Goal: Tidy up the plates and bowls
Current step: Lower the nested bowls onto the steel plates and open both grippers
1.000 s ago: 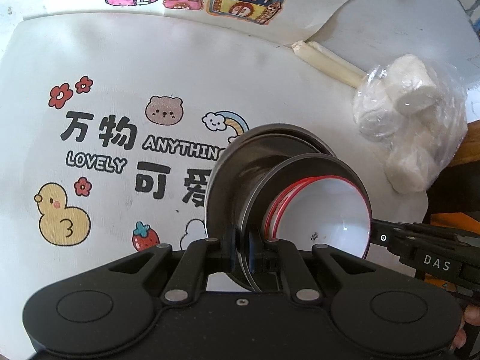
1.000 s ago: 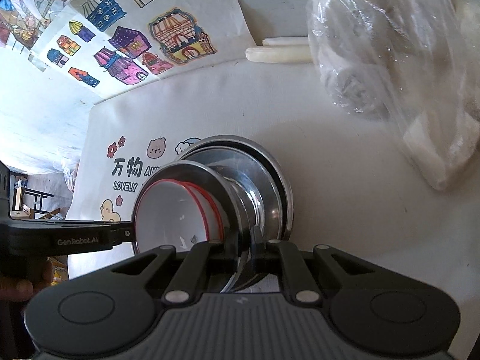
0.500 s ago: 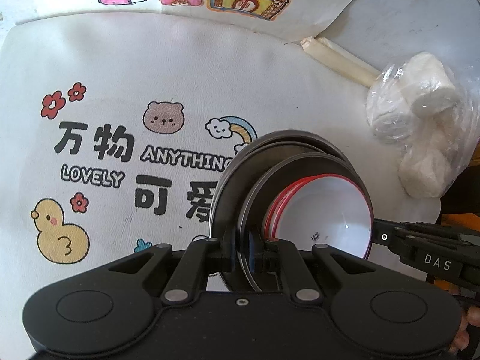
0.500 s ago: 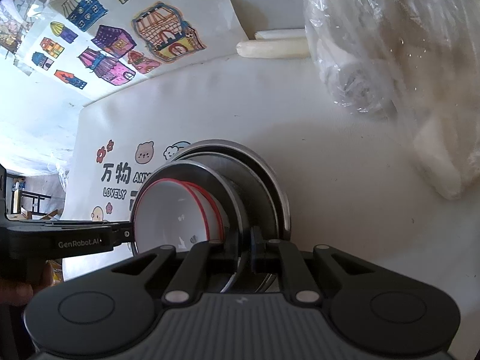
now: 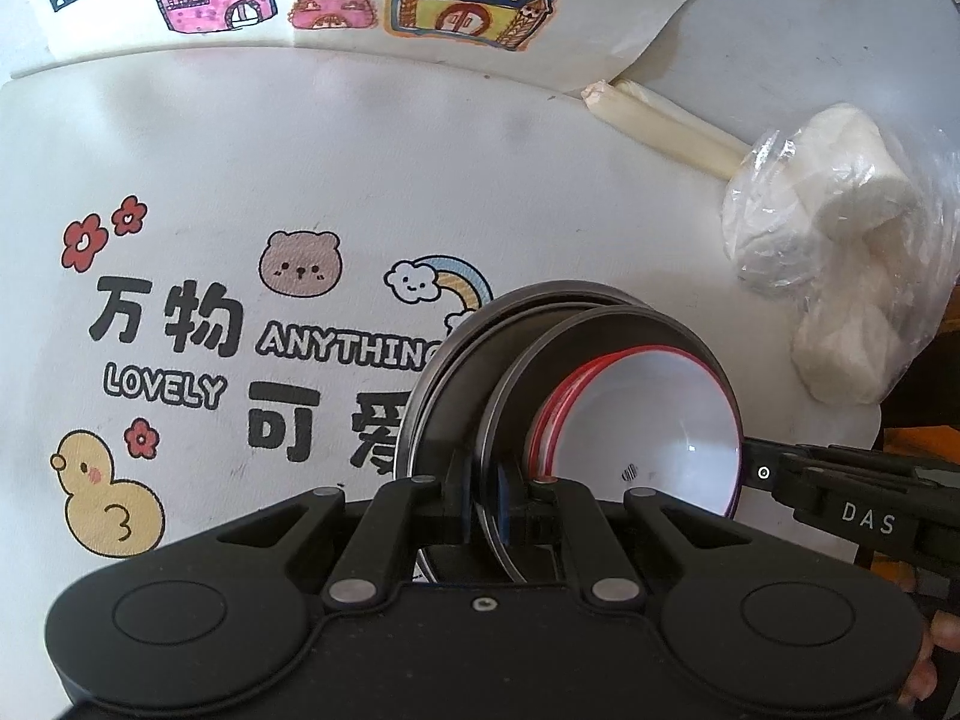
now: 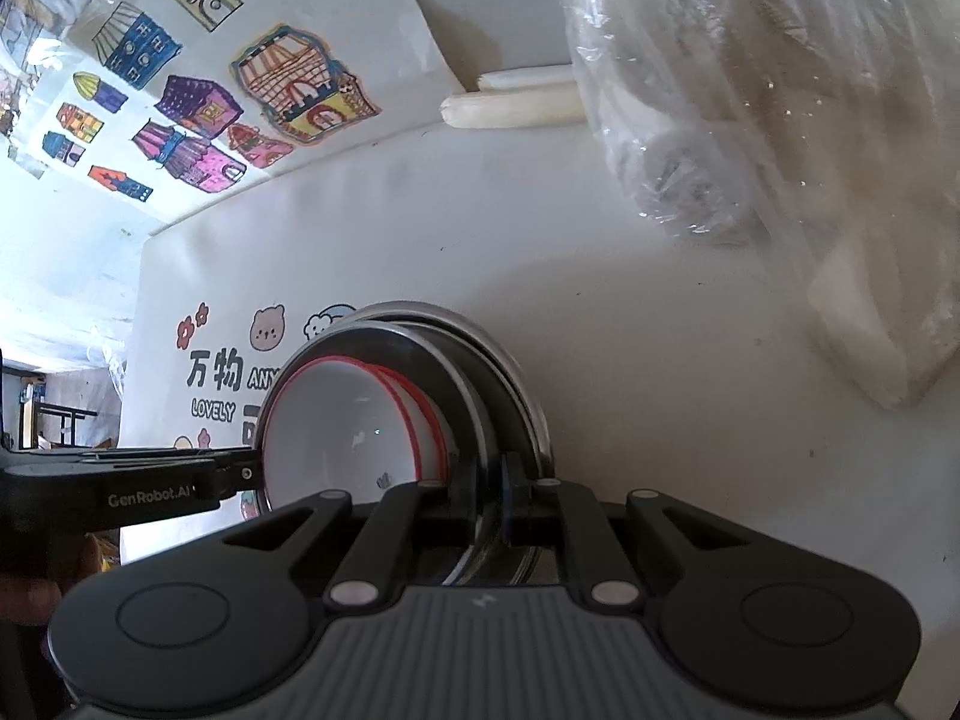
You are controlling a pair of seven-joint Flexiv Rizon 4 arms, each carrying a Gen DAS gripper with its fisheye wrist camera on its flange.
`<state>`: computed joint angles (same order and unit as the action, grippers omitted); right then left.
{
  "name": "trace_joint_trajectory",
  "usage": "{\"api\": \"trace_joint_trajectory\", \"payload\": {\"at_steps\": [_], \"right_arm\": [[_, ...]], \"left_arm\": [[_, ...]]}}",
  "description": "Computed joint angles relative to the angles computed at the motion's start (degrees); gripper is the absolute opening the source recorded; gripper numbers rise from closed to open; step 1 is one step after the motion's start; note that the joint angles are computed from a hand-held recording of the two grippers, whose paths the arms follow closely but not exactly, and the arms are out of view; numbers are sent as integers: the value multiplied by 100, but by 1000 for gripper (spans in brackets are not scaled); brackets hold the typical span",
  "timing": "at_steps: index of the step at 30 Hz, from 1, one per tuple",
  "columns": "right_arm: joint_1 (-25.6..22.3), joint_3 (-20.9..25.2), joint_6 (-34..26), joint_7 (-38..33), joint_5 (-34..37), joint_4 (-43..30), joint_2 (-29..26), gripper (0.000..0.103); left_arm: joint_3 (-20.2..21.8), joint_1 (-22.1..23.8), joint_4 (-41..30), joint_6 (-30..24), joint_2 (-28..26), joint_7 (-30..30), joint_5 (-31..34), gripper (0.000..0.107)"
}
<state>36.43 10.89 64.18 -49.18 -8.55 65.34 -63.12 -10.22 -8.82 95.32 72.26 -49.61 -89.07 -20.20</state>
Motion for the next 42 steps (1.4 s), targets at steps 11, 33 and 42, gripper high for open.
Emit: {"api": "trace_joint_trajectory", "payload": {"at_steps": [11,33,42], "right_arm": [[29,-51,99,96,8,73,25,10],[200,-417,764,822,-319,785,304,32],[513,-955,1396,1256,-778,1491,626,55]], "left_arm": [[-85,62,71,142,8,37,-32,8],[511,-362,278,371,259,-700,329,56],[911,-688,568,652,500,-1405,666,91]]}}
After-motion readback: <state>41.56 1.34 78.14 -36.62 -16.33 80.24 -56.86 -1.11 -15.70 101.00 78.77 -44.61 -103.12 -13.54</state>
